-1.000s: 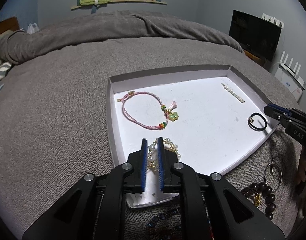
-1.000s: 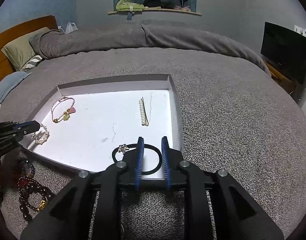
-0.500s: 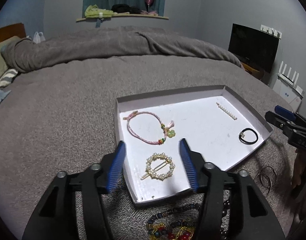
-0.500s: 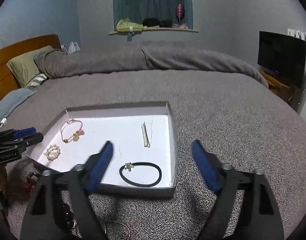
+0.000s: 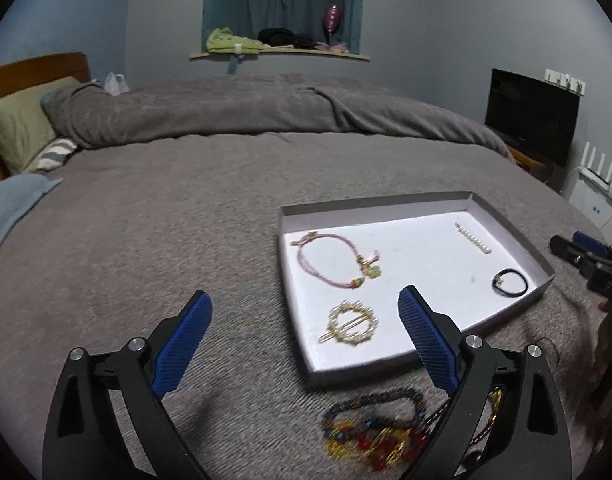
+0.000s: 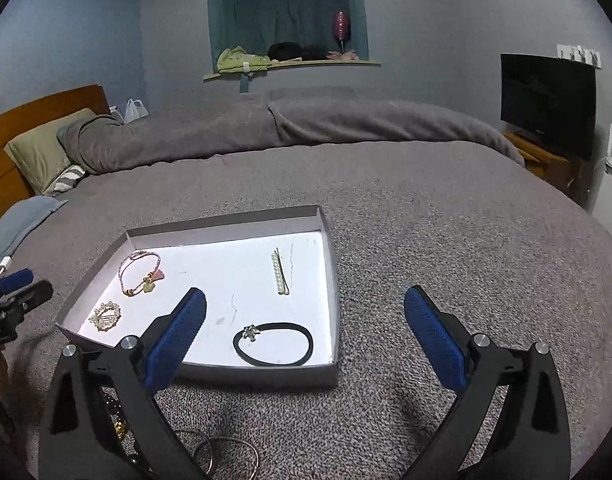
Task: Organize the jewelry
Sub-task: 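Withdraw both open grippers from the tray toward the bracelets, then grasp the dark bead bracelet with the left gripper while the right grasps a silver hoop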
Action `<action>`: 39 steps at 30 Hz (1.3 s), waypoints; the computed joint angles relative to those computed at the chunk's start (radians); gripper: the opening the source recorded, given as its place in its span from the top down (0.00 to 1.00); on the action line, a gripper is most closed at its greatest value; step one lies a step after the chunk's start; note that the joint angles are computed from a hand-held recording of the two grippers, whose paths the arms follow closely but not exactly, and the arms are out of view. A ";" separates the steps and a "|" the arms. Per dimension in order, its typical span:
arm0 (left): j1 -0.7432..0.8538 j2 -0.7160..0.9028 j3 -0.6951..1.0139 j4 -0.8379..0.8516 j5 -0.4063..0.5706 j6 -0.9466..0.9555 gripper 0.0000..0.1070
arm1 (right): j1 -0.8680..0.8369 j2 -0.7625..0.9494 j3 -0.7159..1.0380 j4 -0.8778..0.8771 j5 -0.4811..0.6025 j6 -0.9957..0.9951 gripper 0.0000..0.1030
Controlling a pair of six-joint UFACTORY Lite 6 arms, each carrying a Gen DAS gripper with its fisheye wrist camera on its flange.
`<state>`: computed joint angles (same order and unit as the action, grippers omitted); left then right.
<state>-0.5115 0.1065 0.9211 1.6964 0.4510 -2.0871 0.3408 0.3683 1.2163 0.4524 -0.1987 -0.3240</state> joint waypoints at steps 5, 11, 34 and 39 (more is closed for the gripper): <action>-0.058 -0.027 -0.044 -0.054 0.131 0.016 0.12 | -0.012 -0.071 -0.073 -0.106 -0.004 0.126 0.05; -0.069 -0.125 -0.161 -0.006 0.076 -0.069 0.12 | 0.021 -0.161 -0.206 -0.061 -0.114 0.045 0.05; -0.207 -0.199 -0.312 0.012 0.092 -0.139 0.11 | 0.058 -0.272 -0.451 -0.336 -0.050 0.227 0.24; -0.205 -0.193 -0.306 0.009 0.087 -0.132 0.11 | 0.031 -0.236 -0.422 -0.468 -0.008 0.350 0.57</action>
<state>-0.7164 -0.0861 0.6148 1.7054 0.5376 -2.2193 0.3721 0.1320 0.7947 -0.0152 -0.2065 0.0259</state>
